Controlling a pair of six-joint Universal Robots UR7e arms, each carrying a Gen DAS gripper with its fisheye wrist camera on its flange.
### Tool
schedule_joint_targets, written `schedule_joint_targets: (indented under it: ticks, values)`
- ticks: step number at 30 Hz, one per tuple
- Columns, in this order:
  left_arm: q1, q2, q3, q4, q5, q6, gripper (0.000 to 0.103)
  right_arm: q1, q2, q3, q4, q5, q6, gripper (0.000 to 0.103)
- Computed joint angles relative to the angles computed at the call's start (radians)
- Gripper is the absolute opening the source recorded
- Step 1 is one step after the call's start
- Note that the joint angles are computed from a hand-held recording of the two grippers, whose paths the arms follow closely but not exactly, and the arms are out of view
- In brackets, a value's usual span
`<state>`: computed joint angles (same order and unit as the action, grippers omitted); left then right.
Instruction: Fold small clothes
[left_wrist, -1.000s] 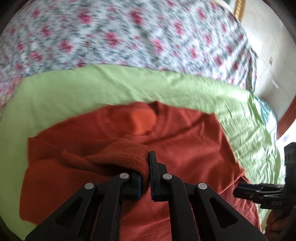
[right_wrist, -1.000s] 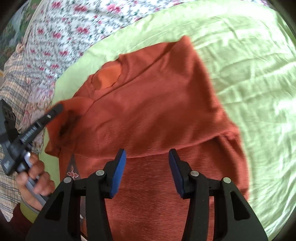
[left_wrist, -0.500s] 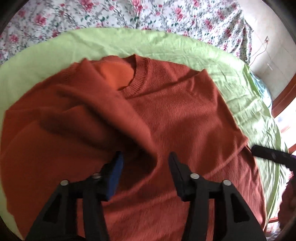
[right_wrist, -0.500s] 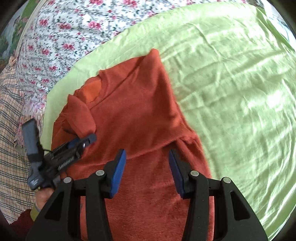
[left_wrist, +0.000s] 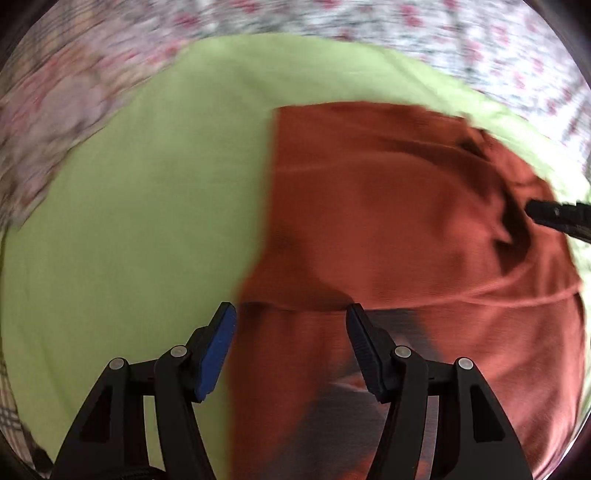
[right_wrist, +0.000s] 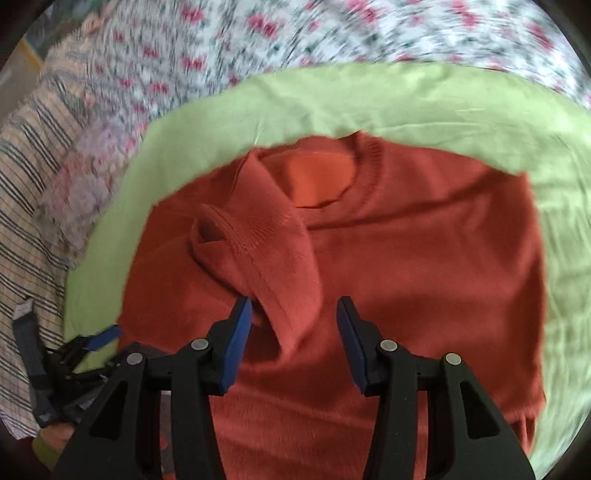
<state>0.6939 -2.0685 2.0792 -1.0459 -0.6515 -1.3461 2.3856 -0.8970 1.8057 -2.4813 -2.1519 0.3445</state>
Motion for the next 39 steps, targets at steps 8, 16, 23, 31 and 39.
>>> schedule_joint_targets:
  ticks: [8, 16, 23, 31, 39]
  values:
    - [0.077, 0.016, 0.011, -0.064, 0.029, 0.030, 0.063, -0.018, 0.069, -0.057, 0.023, -0.059, 0.013, 0.009]
    - [0.102, 0.061, 0.013, -0.153, 0.043, 0.074, 0.064, -0.070, -0.149, 0.147, -0.044, -0.082, 0.248, 0.006]
    - [0.104, 0.060, 0.002, -0.128, 0.038, 0.063, 0.065, -0.095, -0.195, 0.211, -0.129, -0.019, 0.285, 0.047]
    - [0.110, 0.075, -0.006, -0.102, 0.044, 0.043, 0.065, -0.106, -0.073, 0.077, -0.202, -0.011, 0.151, 0.060]
    - [0.129, 0.080, -0.008, -0.122, 0.054, 0.047, 0.065, -0.142, -0.035, -0.017, -0.135, 0.039, 0.146, 0.007]
